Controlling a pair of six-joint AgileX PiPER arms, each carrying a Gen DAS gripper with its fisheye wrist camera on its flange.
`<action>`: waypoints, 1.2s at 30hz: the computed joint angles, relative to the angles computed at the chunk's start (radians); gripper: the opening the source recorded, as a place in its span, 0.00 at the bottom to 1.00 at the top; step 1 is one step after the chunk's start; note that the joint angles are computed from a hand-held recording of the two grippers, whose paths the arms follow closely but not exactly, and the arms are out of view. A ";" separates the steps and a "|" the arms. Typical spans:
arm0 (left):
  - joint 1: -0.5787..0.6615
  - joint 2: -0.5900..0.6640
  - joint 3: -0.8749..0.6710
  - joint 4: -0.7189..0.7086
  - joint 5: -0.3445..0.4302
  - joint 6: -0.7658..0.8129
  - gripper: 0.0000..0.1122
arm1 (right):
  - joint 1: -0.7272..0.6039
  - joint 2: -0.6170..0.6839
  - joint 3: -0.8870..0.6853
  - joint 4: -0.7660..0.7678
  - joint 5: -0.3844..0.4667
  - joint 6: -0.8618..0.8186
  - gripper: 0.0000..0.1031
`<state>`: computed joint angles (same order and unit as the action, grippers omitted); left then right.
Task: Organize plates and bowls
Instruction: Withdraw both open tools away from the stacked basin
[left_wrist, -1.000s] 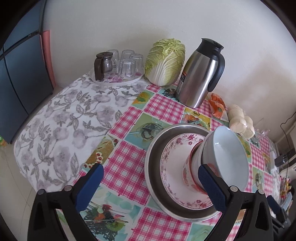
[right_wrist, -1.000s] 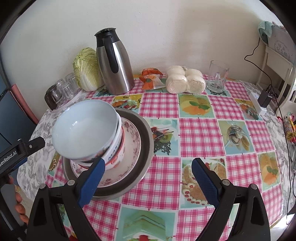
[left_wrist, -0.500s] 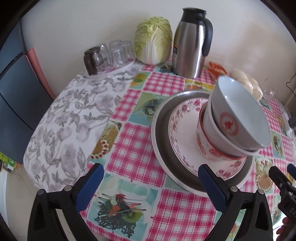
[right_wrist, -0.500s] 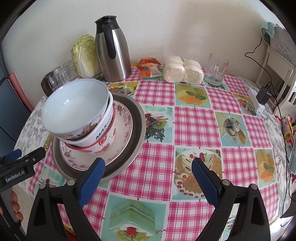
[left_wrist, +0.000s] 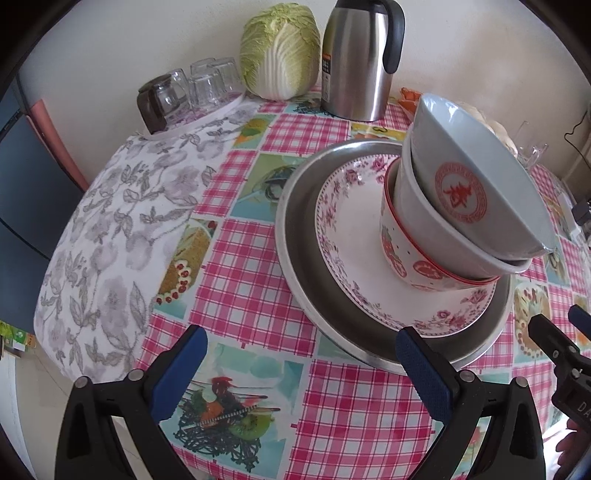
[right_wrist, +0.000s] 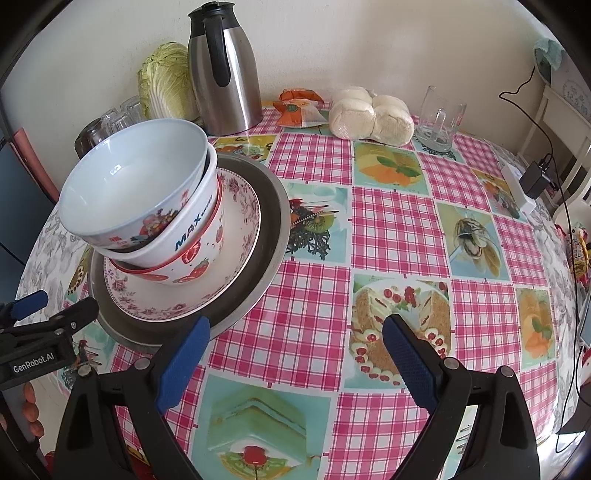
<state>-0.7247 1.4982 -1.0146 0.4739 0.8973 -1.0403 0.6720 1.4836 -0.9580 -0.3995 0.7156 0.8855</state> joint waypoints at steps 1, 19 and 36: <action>0.005 -0.001 0.004 -0.008 -0.009 0.006 0.92 | -0.001 0.002 -0.001 0.002 0.001 -0.002 0.92; 0.035 -0.004 0.016 -0.054 -0.046 0.035 0.92 | -0.012 0.015 -0.012 0.030 0.018 -0.036 0.92; 0.032 -0.005 0.011 -0.064 -0.050 0.036 0.92 | -0.014 0.016 -0.011 0.034 0.020 -0.040 0.92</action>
<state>-0.6925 1.4927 -1.0040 0.4101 0.8473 -1.0038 0.6576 1.5001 -0.9687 -0.3659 0.7352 0.8454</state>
